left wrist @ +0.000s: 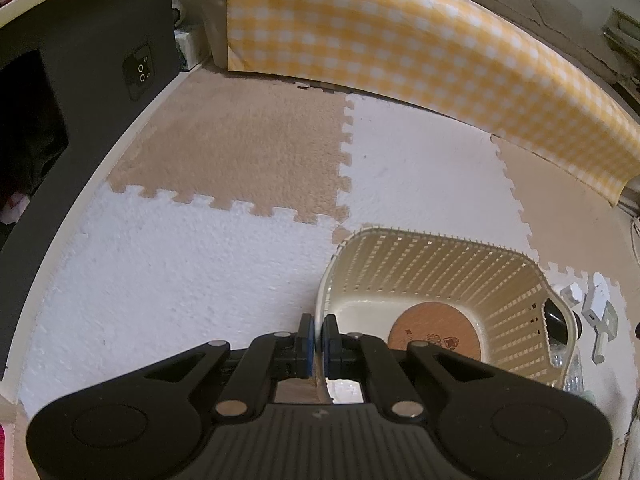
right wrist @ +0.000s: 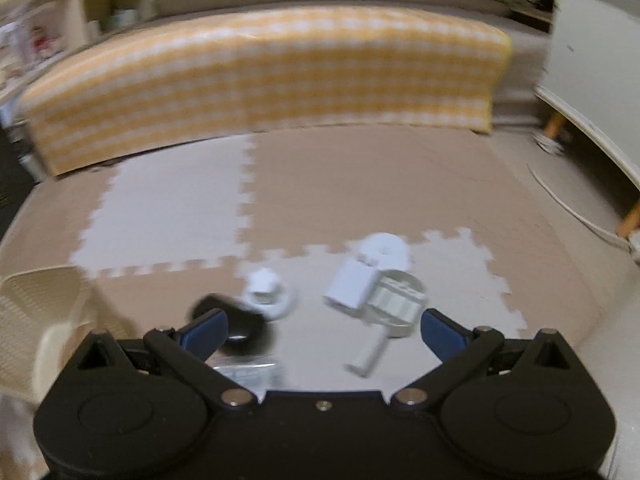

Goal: Organize rigid objects
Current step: 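Grasp the grey-white handled holder by its handle with the right gripper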

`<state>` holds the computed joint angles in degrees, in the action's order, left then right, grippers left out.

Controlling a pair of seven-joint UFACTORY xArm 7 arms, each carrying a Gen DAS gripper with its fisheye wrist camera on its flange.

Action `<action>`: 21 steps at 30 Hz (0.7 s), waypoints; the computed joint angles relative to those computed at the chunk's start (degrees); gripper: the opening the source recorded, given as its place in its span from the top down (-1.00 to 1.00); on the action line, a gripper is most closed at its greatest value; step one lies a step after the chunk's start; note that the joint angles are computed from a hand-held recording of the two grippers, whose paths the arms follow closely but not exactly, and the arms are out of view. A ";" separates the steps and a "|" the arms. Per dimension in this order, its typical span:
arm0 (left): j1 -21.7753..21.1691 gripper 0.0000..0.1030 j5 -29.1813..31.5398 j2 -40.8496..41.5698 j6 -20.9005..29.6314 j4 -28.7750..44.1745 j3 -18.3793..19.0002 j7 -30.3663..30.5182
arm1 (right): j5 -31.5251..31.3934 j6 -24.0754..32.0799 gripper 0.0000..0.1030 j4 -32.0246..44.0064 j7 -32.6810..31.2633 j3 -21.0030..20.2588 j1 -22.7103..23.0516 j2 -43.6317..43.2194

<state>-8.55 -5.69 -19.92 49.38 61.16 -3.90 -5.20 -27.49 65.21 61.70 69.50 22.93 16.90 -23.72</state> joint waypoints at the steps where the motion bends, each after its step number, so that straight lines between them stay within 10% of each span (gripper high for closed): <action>1: 0.00 0.92 0.11 0.00 -0.01 0.00 -0.02 0.03 | -0.15 0.02 -1.00 -0.92 0.45 -0.33 -0.33 -0.50; 11: 0.02 0.91 0.47 -0.07 -0.06 -0.04 -0.04 0.19 | 3.12 -4.15 -0.99 -8.56 6.07 -4.44 -3.67 -2.83; 21: 0.03 0.91 0.68 0.05 -0.23 0.01 -0.18 -0.07 | 5.58 -7.10 -0.18 -11.57 1.43 -5.15 -4.09 -1.13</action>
